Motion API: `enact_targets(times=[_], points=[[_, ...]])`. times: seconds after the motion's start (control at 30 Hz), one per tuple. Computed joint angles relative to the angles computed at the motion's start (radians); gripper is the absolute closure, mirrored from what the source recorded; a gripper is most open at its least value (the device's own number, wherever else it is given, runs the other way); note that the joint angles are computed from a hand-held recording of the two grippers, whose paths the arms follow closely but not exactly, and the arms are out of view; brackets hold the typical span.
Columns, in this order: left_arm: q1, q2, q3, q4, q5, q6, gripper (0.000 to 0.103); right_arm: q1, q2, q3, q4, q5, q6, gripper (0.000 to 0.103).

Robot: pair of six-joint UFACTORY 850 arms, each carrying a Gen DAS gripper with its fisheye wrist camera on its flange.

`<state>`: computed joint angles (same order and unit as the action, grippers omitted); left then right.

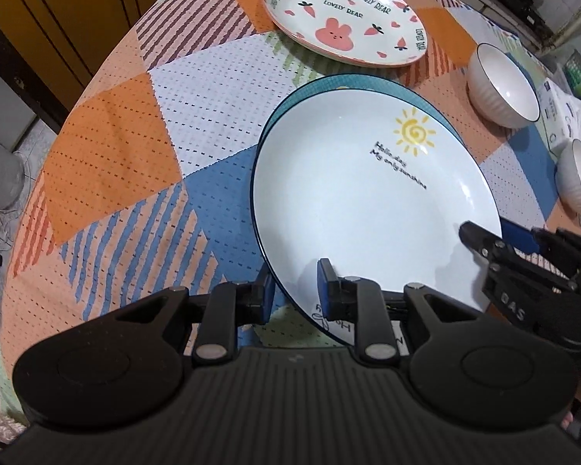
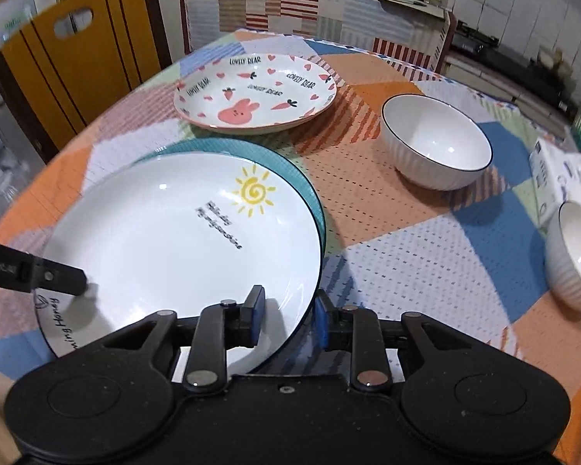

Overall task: Organize plates and bowls
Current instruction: 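Lift the sun plate and lower it onto the blue Egg plate, then release the sun plate and move the right gripper to the Lovely Bear plate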

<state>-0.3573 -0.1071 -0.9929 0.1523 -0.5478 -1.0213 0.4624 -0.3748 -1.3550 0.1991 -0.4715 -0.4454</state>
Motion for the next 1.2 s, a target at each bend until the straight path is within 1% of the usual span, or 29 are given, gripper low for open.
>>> enact_targets(times=[0.13,0.23,0.37,0.43,0.47,0.57,0.63,0.7,0.83,0.9,0.97,1.07,1.2], points=[[0.008,-0.006,-0.007,-0.022,-0.004,0.029,0.082,0.005,-0.008,-0.005,-0.031,0.020,0.017,0.069],[0.007,-0.015,-0.015,0.012,-0.009,0.013,0.082,0.009,-0.015,-0.003,-0.024,0.042,0.007,0.068],[-0.006,-0.023,-0.030,0.055,-0.036,0.006,0.082,0.010,-0.011,0.014,-0.012,0.079,-0.001,0.068],[-0.017,-0.016,-0.030,0.081,-0.050,0.000,0.082,0.005,0.000,0.032,0.038,0.098,-0.079,0.068],[-0.020,-0.009,-0.027,0.089,-0.047,0.000,0.082,-0.002,0.009,0.043,0.094,0.108,-0.149,0.068],[-0.026,0.022,-0.017,0.089,-0.030,0.008,0.082,-0.024,0.031,0.048,0.237,0.094,-0.293,0.068],[-0.035,0.035,-0.022,0.103,-0.043,0.008,0.082,-0.033,0.044,0.043,0.289,0.082,-0.337,0.069],[-0.046,0.046,-0.034,0.119,-0.071,0.013,0.082,-0.045,0.050,0.024,0.338,0.052,-0.374,0.069],[-0.052,0.080,-0.051,0.108,-0.106,0.072,0.082,-0.076,0.041,-0.047,0.425,-0.074,-0.404,0.068],[-0.051,0.097,-0.057,0.102,-0.116,0.095,0.082,-0.084,0.033,-0.089,0.424,-0.131,-0.395,0.068],[-0.052,0.113,-0.065,0.107,-0.129,0.112,0.082,-0.085,0.032,-0.117,0.418,-0.152,-0.396,0.068],[-0.049,0.125,-0.085,0.115,-0.157,0.153,0.082,-0.088,0.021,-0.171,0.419,-0.192,-0.378,0.063],[-0.027,0.136,-0.108,0.066,-0.164,0.237,0.082,-0.091,-0.016,-0.255,0.435,-0.263,-0.355,0.058]])
